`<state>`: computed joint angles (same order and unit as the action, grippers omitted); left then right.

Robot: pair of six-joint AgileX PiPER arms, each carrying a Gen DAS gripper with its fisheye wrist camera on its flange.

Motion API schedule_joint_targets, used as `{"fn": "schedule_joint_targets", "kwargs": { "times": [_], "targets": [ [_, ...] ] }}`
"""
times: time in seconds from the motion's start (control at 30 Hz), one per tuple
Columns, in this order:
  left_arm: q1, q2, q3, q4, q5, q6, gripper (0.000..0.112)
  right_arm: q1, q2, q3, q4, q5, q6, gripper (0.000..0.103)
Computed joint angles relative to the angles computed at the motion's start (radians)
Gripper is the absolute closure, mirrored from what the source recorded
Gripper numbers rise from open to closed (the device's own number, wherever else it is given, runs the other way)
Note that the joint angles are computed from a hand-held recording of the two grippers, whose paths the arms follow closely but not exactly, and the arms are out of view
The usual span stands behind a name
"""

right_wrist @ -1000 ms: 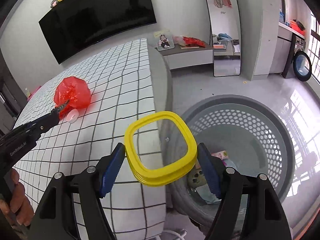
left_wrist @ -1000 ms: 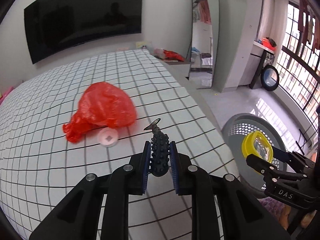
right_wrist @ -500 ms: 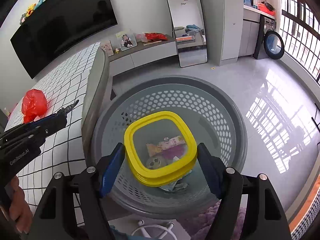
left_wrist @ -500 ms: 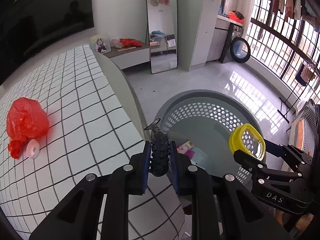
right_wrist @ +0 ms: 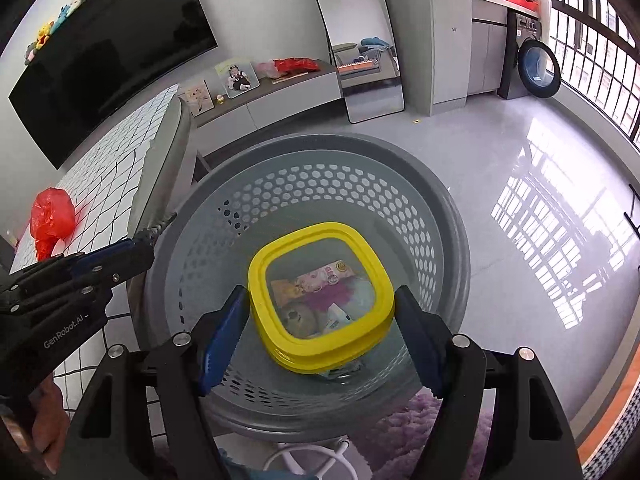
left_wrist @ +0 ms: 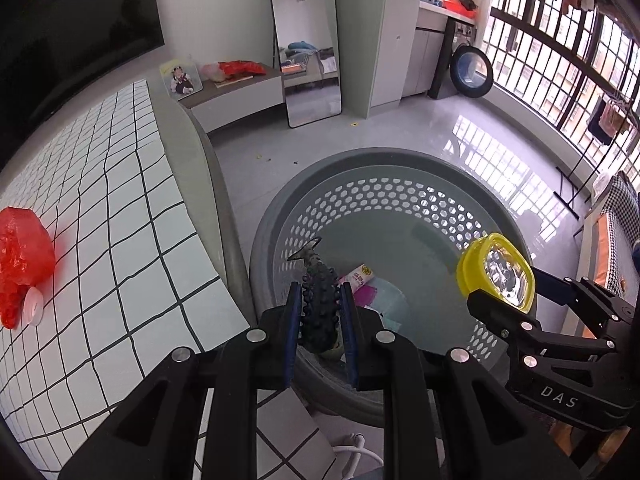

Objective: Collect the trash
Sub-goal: 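Open the right tool to drop the lid while the left tool drops the toy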

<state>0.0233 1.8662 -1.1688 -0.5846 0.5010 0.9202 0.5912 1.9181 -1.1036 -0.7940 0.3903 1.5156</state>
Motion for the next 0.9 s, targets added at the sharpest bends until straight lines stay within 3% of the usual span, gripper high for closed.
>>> {"fn": "schedule_joint_targets", "kwargs": {
  "times": [0.37, 0.5, 0.9],
  "targets": [
    [-0.009, -0.002, -0.002, 0.022, -0.011, -0.042, 0.091, -0.007, -0.010, 0.017, -0.048, -0.014, 0.046, 0.031],
    [-0.001, -0.012, 0.007, 0.000, -0.019, -0.030, 0.064, -0.006, -0.020, 0.033, -0.079, -0.020, 0.090, 0.030],
    [0.015, -0.035, 0.023, -0.022, -0.020, -0.009, 0.054, 0.004, -0.043, 0.060, -0.085, -0.018, 0.123, 0.030]
  ]
}}
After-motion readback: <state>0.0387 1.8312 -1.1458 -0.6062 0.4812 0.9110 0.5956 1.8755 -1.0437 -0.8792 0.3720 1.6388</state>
